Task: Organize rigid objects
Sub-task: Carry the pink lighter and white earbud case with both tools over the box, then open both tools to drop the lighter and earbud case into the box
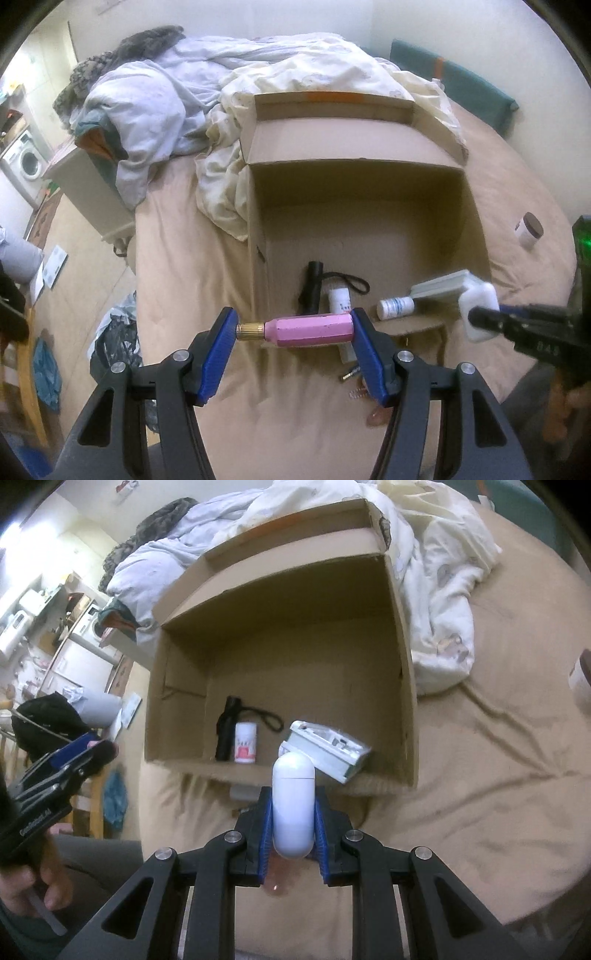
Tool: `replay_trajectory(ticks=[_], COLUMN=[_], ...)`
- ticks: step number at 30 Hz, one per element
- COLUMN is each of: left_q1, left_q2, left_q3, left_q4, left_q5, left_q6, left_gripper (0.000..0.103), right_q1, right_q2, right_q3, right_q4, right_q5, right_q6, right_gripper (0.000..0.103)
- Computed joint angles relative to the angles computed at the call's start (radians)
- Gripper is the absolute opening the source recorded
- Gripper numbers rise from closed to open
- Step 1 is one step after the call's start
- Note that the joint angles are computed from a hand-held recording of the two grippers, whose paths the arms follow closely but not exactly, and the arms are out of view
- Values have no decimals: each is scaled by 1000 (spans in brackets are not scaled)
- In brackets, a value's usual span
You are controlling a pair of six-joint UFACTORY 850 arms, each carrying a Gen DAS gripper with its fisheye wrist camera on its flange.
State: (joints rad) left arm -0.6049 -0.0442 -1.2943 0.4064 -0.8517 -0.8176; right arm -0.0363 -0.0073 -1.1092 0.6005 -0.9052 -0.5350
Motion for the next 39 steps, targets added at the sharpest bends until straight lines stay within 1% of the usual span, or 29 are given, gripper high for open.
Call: replay_trajectory(ticks=[4, 9, 11, 13, 15, 18, 20, 25, 30, 37, 39], left_q1=[21, 45, 54, 68, 74, 65, 68, 67, 54, 55, 60], left_q2=[-50, -147, -171, -190, -203, -236, -244, -245, -237, -248, -247], left_q3=[-39, -116, -131, -134, -126, -129, -130, -128, -109, -120, -117], left_q4=[-9, -25, -44, -121, -168, -155, -163, -124, -103, -117, -130], left_q5=[-5, 1, 19, 63, 85, 71, 69, 72, 81, 64, 70], left_q6=[37, 83, 103, 163, 187, 198, 202, 160, 170, 165, 163], left_gripper=[58, 59, 59, 59, 59, 59, 59, 59, 59, 59, 59], right_q1=[7, 9, 13, 15, 18, 22, 25, 31, 41, 44, 42], right_q2=[-56, -139, -161, -176, -190, -211, -218, -224, -224, -218, -217], right_q3=[-58, -124, -136, -143, -147, -158, -161, -162, -161, -158, -157], right_q4=[-20, 5, 14, 20, 17, 11, 26, 40, 27, 9, 1], right_q5=[29, 25, 23, 23, 24, 21, 23, 16, 19, 26, 27], right_q6=[8, 24, 23, 24, 31, 56, 50, 41, 33, 42, 43], right_gripper=[22, 22, 22, 22, 22, 22, 22, 22, 22, 22, 22])
